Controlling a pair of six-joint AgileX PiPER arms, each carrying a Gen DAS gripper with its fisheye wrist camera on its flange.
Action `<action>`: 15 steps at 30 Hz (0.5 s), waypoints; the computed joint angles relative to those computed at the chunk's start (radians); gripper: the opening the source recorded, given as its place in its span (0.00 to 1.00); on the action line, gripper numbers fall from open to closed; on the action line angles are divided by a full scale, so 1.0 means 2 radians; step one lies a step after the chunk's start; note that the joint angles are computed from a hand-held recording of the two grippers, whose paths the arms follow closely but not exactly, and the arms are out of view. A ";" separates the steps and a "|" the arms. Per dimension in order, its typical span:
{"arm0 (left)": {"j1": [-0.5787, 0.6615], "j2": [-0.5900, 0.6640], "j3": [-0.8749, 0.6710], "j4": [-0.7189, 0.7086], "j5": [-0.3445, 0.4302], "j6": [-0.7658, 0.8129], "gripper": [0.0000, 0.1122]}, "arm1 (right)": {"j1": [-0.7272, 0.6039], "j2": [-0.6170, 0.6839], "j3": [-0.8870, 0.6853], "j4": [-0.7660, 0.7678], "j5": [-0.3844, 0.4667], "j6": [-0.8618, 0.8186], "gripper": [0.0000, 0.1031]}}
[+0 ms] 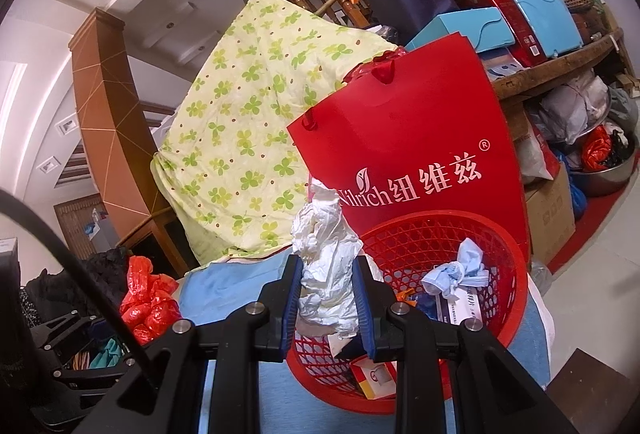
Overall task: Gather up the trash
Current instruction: 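Hold the tissue over the red basket with the right gripper while the left carries the red bag closer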
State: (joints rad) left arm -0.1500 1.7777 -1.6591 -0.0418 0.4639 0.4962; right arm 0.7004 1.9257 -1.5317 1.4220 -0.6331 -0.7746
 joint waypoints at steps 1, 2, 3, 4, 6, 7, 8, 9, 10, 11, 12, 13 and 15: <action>-0.002 0.000 0.001 0.005 -0.001 -0.004 0.53 | -0.001 -0.001 0.002 0.000 0.000 0.003 0.27; -0.004 0.000 0.001 0.007 -0.002 -0.005 0.53 | -0.002 -0.003 0.005 -0.002 -0.001 0.007 0.27; -0.005 0.001 0.001 0.006 -0.002 -0.005 0.53 | -0.003 -0.004 0.008 -0.006 -0.001 0.012 0.27; -0.005 0.001 0.001 0.005 -0.001 -0.004 0.53 | -0.003 -0.005 0.010 -0.008 -0.001 0.015 0.27; -0.006 0.001 0.001 0.006 -0.001 -0.003 0.53 | -0.005 -0.007 0.013 -0.008 0.000 0.018 0.27; -0.007 0.001 0.001 0.007 -0.001 -0.004 0.53 | -0.006 -0.008 0.015 -0.009 0.000 0.021 0.27; -0.008 0.001 0.001 0.007 -0.002 -0.003 0.53 | -0.006 -0.009 0.017 -0.011 0.000 0.024 0.27; -0.009 0.002 0.001 0.007 -0.001 -0.003 0.53 | -0.007 -0.009 0.018 -0.012 0.000 0.024 0.27; -0.010 0.003 0.000 0.007 0.000 -0.003 0.53 | -0.008 -0.010 0.019 -0.012 0.001 0.025 0.27; -0.010 0.003 0.000 0.007 0.000 -0.003 0.53 | -0.009 -0.011 0.020 -0.011 0.002 0.025 0.27; -0.011 0.004 0.000 0.009 0.000 -0.004 0.53 | -0.010 -0.012 0.022 -0.013 0.001 0.028 0.27; -0.010 0.005 -0.001 0.007 0.000 -0.001 0.53 | -0.011 -0.013 0.024 -0.015 0.001 0.030 0.27; -0.009 0.007 -0.003 -0.001 0.003 0.006 0.53 | -0.011 -0.015 0.027 -0.016 0.001 0.033 0.27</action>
State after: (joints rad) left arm -0.1684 1.7908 -1.6657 -0.0430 0.4691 0.5088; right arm 0.6776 1.8955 -1.4768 1.3909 -0.6304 -0.7076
